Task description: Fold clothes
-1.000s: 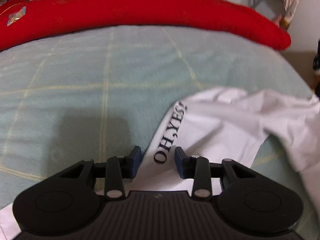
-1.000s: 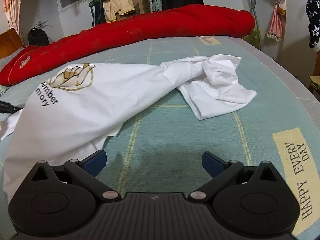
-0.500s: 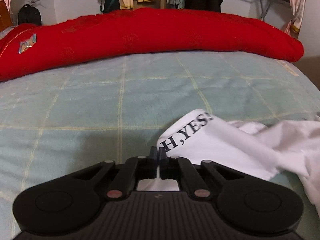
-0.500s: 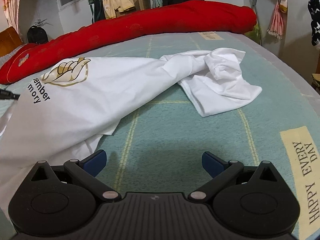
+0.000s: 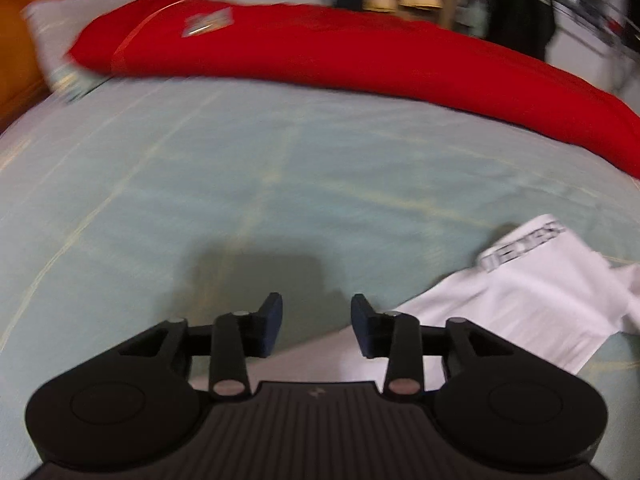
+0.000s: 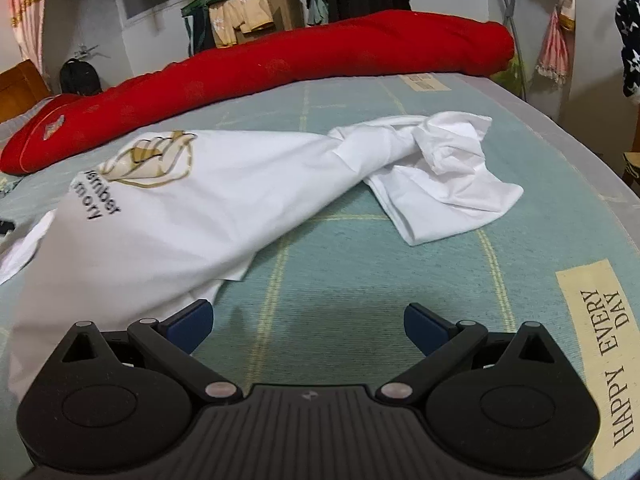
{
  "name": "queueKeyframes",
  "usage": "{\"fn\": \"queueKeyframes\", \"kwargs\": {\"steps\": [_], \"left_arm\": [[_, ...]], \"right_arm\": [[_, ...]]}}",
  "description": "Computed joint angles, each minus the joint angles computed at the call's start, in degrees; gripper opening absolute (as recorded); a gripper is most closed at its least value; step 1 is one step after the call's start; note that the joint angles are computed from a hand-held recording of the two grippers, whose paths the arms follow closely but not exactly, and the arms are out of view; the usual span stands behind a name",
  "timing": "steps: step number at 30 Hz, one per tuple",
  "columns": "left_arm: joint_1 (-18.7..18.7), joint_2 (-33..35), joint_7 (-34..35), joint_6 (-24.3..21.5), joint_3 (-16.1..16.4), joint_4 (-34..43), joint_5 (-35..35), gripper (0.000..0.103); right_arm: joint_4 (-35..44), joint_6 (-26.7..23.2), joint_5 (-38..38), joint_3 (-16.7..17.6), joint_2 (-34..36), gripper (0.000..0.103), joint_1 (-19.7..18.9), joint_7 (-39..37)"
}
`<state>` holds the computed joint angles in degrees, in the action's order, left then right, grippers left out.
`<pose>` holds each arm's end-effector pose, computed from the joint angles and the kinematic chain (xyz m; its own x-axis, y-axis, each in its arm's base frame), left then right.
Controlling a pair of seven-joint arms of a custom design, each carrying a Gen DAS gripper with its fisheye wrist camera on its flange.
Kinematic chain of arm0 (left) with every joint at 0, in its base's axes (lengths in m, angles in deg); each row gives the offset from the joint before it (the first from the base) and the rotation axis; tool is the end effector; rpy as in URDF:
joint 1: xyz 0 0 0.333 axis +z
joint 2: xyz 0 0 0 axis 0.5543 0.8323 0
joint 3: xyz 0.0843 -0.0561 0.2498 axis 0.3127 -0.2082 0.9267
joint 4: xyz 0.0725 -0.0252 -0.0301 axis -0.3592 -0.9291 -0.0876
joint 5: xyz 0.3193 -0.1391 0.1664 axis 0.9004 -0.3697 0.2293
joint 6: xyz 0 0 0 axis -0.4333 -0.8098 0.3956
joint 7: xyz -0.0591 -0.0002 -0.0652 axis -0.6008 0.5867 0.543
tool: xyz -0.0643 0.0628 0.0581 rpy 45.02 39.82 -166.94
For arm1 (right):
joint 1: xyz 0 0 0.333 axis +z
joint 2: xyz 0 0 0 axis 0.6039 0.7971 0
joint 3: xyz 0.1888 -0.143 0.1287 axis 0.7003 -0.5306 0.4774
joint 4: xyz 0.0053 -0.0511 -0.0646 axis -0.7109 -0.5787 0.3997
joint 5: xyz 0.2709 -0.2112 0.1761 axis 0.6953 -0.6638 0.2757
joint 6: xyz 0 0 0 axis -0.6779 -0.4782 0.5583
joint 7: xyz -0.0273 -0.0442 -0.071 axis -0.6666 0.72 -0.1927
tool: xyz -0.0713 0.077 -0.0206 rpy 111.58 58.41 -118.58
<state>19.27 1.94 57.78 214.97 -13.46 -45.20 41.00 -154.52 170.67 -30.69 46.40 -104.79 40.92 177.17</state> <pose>0.6542 -0.1794 0.3742 -0.1002 -0.9935 0.0543 -0.7633 0.0417 -0.6447 0.3275 0.1588 0.3780 -0.3078 -0.9365 -0.1679 -0.6136 0.3302 -0.7173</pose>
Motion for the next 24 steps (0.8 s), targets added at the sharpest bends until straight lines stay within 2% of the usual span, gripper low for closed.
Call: {"fn": "queueKeyframes", "kwargs": {"steps": [3,5,8,9,10,12,13,15,17,18,19,20,24], "left_arm": [[0.17,-5.53,-4.38,1.96,2.5,-8.78,1.36,0.044],[1.07,-7.88,-6.5,3.17,2.78,-12.93,1.98,0.047],[2.09,-10.64,-9.65,7.7,3.11,-18.17,3.24,0.048],[1.42,-11.29,-11.72,8.7,4.19,-19.21,4.92,0.049],[-0.46,-11.7,-15.6,8.64,6.58,-19.58,8.69,0.049],[-3.3,-12.18,-23.93,7.27,10.26,-19.67,16.84,0.051],[-2.72,-12.13,-24.92,6.6,9.79,-19.7,17.19,0.054],[0.72,-12.2,-22.77,6.36,6.17,-20.38,12.76,0.055],[2.91,-12.12,-20.74,7.65,3.81,-20.79,11.44,0.048],[3.77,-12.05,-19.03,8.06,2.72,-20.85,10.56,0.04],[5.07,-11.99,-16.06,8.31,0.97,-20.89,8.36,0.018],[5.28,-11.91,-14.6,8.29,0.47,-20.72,7.56,0.005],[1.13,-12.02,-21.99,7.23,5.52,-19.45,15.57,0.003]], "right_arm": [[-0.03,-0.82,0.48,-0.11,-1.37,0.103,1.37,-0.64],[-0.06,-1.52,0.87,-0.17,-2.42,0.103,2.27,-1.05],[0.19,-3.03,1.46,0.11,-3.75,0.103,3.47,-1.4],[0.29,-3.57,1.59,0.19,-4.18,0.103,3.92,-1.56],[0.38,-4.1,1.69,0.19,-4.59,0.103,4.4,-1.83],[0.54,-5.5,1.83,0.22,-5.56,0.103,5.46,-2.57],[0.54,-6.15,1.85,0.22,-6.1,0.103,5.94,-2.88],[0.44,-7.22,2.04,0.17,-6.98,0.103,6.76,-3.19],[0.55,-7.98,2.26,0.18,-7.18,0.103,7.14,-3.07],[0.62,-8.31,2.33,0.2,-7.22,0.103,7.29,-2.95],[0.74,-8.5,2.37,0.23,-7.15,0.103,7.4,-2.79],[0.91,-8.52,2.37,0.28,-6.95,0.103,7.45,-2.58],[2.16,-9.29,1.84,0.71,-5.92,0.103,7.9,-2.75]]}}
